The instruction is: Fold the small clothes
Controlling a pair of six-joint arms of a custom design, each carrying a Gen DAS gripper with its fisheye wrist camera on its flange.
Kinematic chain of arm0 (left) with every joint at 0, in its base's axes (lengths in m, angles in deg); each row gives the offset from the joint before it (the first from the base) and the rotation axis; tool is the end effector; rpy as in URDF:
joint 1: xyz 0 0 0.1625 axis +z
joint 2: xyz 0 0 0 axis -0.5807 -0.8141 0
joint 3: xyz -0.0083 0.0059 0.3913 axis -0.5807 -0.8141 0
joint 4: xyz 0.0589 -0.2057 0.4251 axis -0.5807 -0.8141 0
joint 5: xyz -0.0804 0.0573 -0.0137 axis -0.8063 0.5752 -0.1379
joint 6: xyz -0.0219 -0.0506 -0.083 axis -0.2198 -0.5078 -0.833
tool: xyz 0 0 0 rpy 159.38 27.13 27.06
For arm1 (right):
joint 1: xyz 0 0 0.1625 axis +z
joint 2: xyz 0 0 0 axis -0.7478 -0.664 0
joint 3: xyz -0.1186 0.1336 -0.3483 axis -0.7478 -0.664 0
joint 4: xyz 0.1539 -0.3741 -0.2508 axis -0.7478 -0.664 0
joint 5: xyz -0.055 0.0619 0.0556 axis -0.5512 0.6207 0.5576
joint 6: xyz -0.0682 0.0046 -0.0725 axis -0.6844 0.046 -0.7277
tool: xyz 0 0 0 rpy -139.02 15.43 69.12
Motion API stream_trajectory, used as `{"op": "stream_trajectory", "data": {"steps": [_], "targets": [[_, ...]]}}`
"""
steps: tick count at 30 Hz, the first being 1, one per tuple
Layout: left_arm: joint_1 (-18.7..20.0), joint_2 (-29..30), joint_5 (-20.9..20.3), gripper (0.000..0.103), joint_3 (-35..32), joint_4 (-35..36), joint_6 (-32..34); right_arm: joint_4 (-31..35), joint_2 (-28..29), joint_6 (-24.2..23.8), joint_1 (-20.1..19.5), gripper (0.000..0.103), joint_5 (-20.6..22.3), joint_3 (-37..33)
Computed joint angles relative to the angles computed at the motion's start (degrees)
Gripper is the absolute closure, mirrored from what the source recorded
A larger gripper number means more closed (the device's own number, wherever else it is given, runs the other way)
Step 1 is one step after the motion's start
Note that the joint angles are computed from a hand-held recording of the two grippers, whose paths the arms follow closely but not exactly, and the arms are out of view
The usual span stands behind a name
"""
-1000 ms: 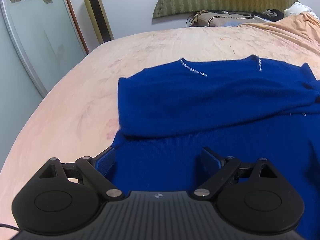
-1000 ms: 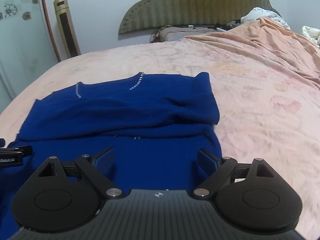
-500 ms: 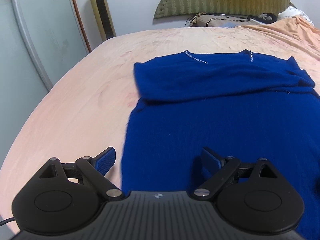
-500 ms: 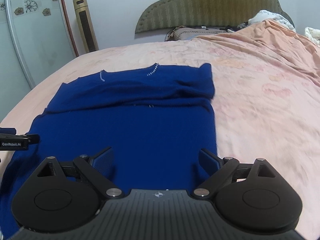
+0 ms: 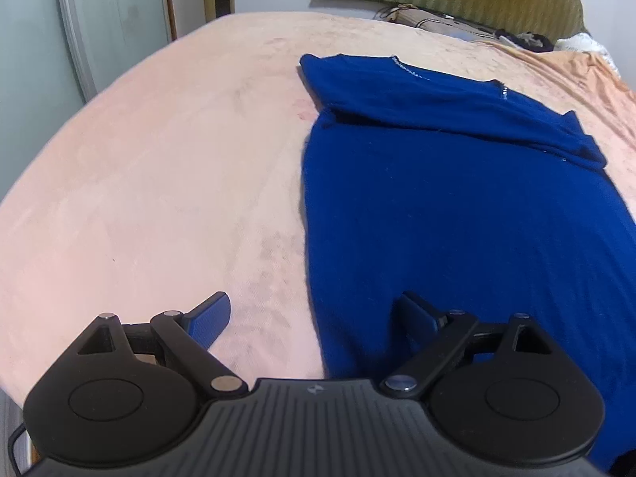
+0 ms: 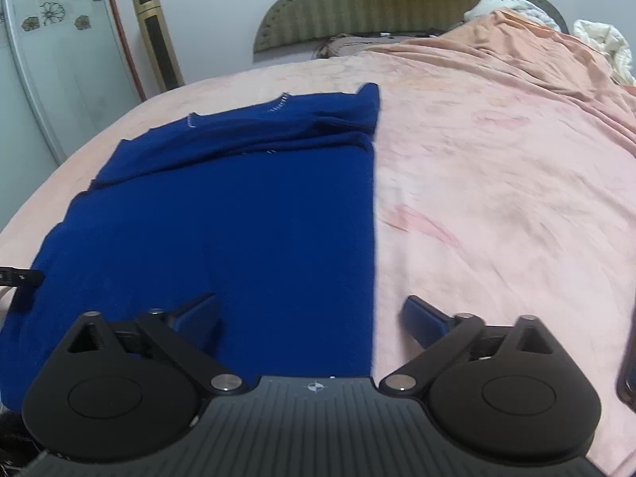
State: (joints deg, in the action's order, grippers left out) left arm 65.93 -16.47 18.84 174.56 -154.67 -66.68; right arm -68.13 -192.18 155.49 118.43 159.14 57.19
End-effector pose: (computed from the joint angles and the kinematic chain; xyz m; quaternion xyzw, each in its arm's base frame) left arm -0.1502 -0.3334 0.1284 0.1439 0.8853 -0.2928 0.3313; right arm 0.0347 -0.2549 0.2351 0.0995 -0.8716 0.3888 0.2813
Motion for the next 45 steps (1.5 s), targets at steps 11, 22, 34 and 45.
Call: {"op": "stream_trajectory", "data": {"steps": [11,22,34,45], "targets": [[-2.73,2.58,-5.45,0.059,0.79,-6.38,8.42,5.17,-4.98,-4.69,-3.15,0.025,-1.68,2.41],[-5.39,4.65,-2.32,0.097,-0.03,-13.16,12.61,8.27,-4.07,-4.68,-2.04,0.092,-7.64,-0.15],[4.36,25.62,2.67,0.095,-9.25,-33.86,22.19,-7.05,12.63,3.86,5.0,0.073,2.93,-8.85],[3.08,9.14,-3.27,0.025,-0.32,-27.87,13.7,4.8,-7.34,3.61,-10.88,0.04,-12.18,0.76]]}}
